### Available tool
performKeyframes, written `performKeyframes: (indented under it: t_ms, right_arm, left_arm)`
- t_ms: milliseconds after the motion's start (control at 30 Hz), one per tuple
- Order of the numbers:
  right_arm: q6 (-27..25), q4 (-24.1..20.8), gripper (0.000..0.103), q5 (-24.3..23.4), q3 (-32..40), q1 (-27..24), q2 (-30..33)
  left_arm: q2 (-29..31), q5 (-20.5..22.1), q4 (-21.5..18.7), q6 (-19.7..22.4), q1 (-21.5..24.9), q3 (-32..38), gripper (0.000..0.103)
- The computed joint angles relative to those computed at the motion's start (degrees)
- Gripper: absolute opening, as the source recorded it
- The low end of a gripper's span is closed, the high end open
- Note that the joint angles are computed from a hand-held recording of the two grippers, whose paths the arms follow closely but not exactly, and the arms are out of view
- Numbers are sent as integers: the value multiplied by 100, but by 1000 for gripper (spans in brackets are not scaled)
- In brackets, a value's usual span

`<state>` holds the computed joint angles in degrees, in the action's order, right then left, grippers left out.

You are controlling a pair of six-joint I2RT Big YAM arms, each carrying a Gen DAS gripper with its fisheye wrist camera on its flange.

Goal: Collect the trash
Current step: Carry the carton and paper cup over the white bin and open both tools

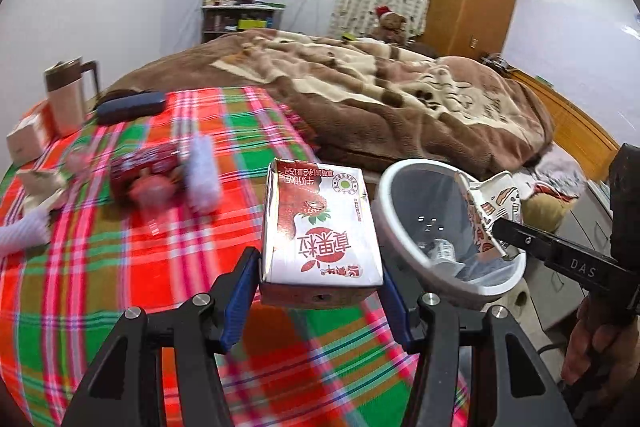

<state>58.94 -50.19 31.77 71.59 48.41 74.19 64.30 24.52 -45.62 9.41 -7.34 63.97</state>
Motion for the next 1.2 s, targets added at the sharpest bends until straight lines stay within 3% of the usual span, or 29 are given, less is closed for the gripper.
performKeyframes:
  t_ms: [633,1133,1200]
  right_arm:
    - [575,-388,21,-14,-517,-240,-428]
    - [740,-872,21,-231,-599,-400,-437]
    - [723,-894,23,-190,-583,-395,-423]
  left_arm:
    - [633,-8,35,-6,-1109,339,57]
    - [1235,260,-175,180,-1521,640,58]
    - [1247,264,-131,162,-1525,633,62]
